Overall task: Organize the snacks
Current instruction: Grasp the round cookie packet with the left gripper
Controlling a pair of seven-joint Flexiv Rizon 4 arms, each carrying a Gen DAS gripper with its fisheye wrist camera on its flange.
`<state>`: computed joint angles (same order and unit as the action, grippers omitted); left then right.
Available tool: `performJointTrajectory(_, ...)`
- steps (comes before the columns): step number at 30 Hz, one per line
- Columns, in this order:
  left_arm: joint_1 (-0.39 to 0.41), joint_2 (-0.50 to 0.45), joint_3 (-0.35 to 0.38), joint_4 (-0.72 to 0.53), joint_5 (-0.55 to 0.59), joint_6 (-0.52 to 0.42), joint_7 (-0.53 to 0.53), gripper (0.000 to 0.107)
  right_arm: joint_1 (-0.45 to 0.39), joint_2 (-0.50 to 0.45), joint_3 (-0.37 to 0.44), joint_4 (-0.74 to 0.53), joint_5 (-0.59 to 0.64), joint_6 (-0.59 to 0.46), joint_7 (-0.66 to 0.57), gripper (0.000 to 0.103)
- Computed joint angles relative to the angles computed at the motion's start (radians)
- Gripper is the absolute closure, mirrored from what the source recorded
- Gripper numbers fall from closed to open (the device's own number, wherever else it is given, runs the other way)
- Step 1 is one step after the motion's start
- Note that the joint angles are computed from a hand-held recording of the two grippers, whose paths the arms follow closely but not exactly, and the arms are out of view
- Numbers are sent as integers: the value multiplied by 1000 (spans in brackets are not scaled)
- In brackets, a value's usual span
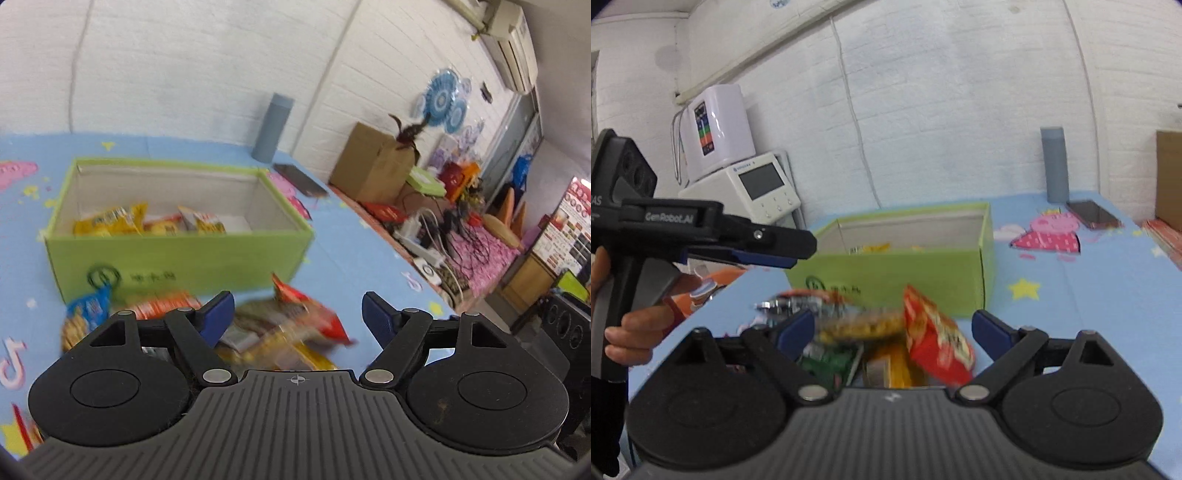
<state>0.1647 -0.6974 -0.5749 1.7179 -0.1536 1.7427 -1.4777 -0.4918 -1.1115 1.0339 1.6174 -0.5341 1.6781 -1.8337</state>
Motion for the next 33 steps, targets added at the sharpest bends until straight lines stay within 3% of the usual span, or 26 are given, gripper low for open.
performJointTrajectory(2,1,-12,-31,34,-3,-16,-9,42,-8,46,-61,69,30,27,28,9)
performJointTrajectory(5,-40,-28,-19,51,-37,-62,-34,44,-1,89,-135,141,34,48,57,9)
performJointTrajectory(9,-100,-40,27,43,-95,-107,-64,47,71,146,-267,181,11,128,82,9)
performJointTrajectory(15,-154,-72,69,-12,-125,-117,-53,48,122,145,-344,153,-80,125,116,10)
performJointTrajectory(16,-163,-74,76,-19,-126,-120,-48,49,125,144,-350,148,-91,116,125,16)
performJointTrajectory(18,-158,-81,63,-19,-122,-115,-28,68,122,145,-350,152,-101,114,129,25)
performJointTrajectory(19,-156,-87,57,-23,-122,-113,-21,71,107,138,-335,156,-119,108,127,25)
performJointTrajectory(21,-188,-78,107,-36,-99,-127,-54,85,137,163,-378,173,-108,141,134,26)
performJointTrajectory(24,-124,-67,19,18,-142,-93,-27,87,99,163,-336,199,-142,134,159,30)
performJointTrajectory(27,-63,-42,-43,67,-115,-30,-39,87,125,201,-375,228,-157,210,178,30)
performJointTrajectory(33,-17,3,-26,8,-45,-6,-63,87,155,170,-350,117,-281,266,226,29)
